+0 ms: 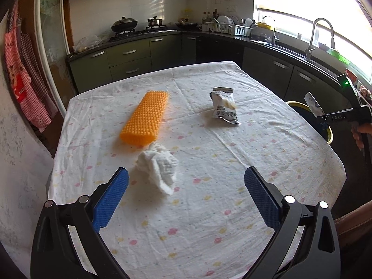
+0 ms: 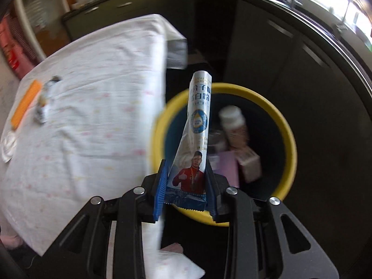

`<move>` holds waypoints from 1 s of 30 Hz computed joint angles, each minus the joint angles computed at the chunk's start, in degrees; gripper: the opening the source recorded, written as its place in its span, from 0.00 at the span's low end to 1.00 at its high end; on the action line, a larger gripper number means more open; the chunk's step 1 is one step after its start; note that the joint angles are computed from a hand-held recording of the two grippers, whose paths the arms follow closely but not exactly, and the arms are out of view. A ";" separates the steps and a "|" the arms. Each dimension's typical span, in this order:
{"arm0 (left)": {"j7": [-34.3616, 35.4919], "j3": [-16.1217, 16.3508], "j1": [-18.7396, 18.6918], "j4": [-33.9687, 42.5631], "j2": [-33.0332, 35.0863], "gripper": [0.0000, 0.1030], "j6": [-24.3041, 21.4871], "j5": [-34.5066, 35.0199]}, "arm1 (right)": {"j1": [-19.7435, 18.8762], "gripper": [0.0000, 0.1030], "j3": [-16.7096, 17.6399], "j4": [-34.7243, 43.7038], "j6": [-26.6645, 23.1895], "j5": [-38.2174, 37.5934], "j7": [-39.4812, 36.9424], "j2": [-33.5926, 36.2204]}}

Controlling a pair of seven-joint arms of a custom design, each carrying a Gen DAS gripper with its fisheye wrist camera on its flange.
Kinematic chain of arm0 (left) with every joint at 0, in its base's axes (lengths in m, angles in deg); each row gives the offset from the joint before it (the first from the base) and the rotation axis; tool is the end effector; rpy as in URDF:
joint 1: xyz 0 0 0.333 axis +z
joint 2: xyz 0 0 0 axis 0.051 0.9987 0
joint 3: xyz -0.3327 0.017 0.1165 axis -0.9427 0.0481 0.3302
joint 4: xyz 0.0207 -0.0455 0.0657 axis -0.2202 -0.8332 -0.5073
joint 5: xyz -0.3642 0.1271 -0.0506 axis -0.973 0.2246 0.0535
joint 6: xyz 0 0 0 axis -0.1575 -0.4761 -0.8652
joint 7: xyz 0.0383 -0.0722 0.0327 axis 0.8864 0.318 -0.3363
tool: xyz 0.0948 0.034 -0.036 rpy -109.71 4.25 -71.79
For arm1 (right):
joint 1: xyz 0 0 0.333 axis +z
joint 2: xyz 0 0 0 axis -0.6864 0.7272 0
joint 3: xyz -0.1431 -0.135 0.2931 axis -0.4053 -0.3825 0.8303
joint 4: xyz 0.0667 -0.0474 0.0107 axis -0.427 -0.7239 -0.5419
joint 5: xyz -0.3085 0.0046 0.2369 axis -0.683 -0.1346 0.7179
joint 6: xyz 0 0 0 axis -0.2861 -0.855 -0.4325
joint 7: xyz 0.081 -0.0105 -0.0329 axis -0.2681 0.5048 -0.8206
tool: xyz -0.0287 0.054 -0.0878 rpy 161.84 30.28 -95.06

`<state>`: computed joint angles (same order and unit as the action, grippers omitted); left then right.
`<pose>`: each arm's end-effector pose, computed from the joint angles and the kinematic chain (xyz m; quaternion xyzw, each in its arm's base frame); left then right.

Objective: Collect trash
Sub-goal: 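Carry the drink tube over the bin and open the right gripper, then withdraw the open right gripper from above the bin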

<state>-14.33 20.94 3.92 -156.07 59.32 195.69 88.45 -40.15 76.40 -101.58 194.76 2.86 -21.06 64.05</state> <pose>0.4725 -0.1318 0.4794 -0.7274 0.5588 -0.2365 0.3203 0.7573 0.0460 0.4866 -0.8362 0.4961 -0.1198 0.2009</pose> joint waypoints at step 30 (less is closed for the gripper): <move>5.94 2.50 -1.41 3.06 3.74 0.95 -1.52 -6.95 | -3.19 0.57 2.48 -7.58 5.32 7.71 -3.17 -4.19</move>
<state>-8.40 23.44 2.51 -153.01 63.06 194.17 81.50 -43.34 78.87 -109.16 200.09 10.57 -24.23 59.86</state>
